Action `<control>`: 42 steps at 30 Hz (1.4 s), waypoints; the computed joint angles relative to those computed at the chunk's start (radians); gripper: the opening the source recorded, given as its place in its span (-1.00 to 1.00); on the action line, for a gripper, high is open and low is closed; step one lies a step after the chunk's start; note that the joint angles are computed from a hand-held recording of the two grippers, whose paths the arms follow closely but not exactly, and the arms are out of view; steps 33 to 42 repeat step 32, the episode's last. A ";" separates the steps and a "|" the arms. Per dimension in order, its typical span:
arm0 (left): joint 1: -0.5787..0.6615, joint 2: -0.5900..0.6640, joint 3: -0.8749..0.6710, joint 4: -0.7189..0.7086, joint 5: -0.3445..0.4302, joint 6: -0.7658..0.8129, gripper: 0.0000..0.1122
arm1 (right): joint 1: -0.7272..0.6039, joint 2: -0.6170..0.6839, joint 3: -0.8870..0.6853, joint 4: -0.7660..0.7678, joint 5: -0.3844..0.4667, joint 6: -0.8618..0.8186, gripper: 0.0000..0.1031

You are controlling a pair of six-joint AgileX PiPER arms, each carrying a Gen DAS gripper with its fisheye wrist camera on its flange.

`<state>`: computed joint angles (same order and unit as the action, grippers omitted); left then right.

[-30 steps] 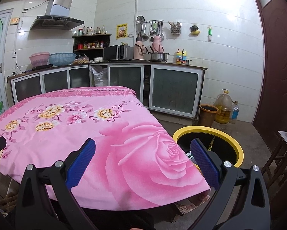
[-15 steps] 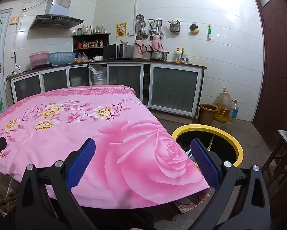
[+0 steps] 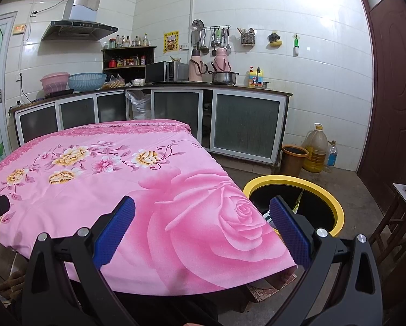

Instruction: Collect trash

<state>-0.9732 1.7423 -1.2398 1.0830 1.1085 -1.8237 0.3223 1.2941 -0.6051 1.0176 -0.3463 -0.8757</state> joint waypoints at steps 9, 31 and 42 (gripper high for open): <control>0.004 0.000 0.005 0.001 -0.013 0.001 0.70 | -0.001 0.006 0.008 -0.035 -0.005 0.038 0.85; 0.027 -0.025 0.044 0.001 -0.062 -0.013 0.69 | 0.004 0.006 0.008 -0.017 -0.008 0.025 0.85; 0.028 -0.026 0.045 0.001 -0.062 -0.014 0.70 | 0.004 0.005 0.011 -0.023 -0.009 0.032 0.85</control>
